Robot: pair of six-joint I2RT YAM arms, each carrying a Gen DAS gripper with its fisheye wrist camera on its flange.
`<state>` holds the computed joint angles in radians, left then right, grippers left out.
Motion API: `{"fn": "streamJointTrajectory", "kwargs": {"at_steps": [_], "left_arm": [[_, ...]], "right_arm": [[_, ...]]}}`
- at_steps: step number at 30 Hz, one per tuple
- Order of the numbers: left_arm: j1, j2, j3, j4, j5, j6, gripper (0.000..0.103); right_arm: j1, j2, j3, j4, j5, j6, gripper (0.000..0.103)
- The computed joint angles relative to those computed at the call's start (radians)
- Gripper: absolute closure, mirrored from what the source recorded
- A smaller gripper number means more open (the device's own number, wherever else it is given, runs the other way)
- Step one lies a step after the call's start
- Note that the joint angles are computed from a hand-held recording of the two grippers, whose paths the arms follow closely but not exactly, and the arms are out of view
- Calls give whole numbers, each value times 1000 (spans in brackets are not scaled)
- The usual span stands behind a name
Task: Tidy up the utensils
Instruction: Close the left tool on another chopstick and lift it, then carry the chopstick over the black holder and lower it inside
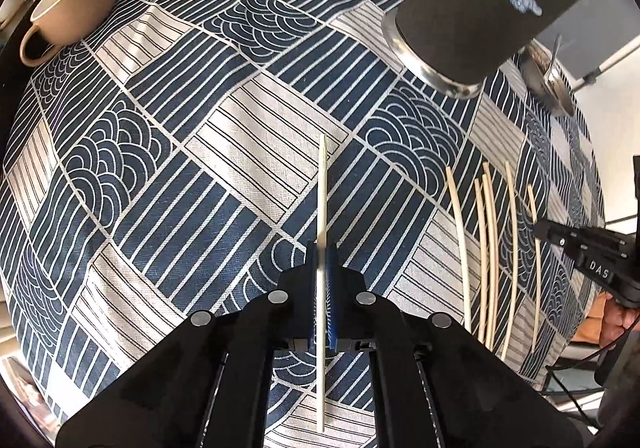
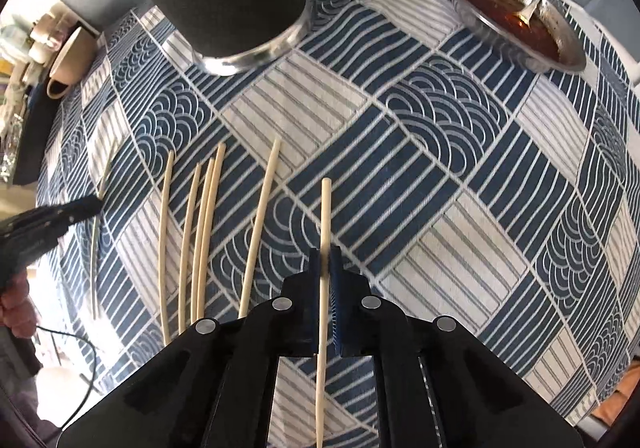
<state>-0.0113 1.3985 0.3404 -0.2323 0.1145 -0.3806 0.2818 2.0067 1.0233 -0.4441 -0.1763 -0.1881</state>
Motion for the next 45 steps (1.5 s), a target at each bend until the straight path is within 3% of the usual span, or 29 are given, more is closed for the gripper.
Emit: {"fn": "streamJointTrajectory", "kwargs": {"at_steps": [6, 8, 12, 13, 16, 23, 33, 45], "left_arm": [[61, -172, 7, -169, 8, 58, 99], [24, -170, 42, -182, 10, 24, 99], [-88, -176, 116, -277, -77, -37, 98], [-148, -117, 148, -250, -96, -93, 98], [-194, -82, 205, -277, -127, -129, 98], [-253, -122, 329, -410, -193, -118, 98], [-274, -121, 497, -519, -274, -101, 98], [-284, -130, 629, -596, -332, -78, 98]], "right_arm": [[-44, -84, -29, -46, -38, -63, 98], [-53, -104, -18, -67, -71, -71, 98], [-92, -156, -3, -95, -105, -86, 98], [-96, -165, 0, -99, -106, -87, 98], [-86, -183, 25, -100, -98, -62, 98], [-56, -236, 78, -110, -119, -55, 98], [-50, -319, 152, -133, -172, -69, 99], [-59, -253, 158, -115, -176, -69, 95]]}}
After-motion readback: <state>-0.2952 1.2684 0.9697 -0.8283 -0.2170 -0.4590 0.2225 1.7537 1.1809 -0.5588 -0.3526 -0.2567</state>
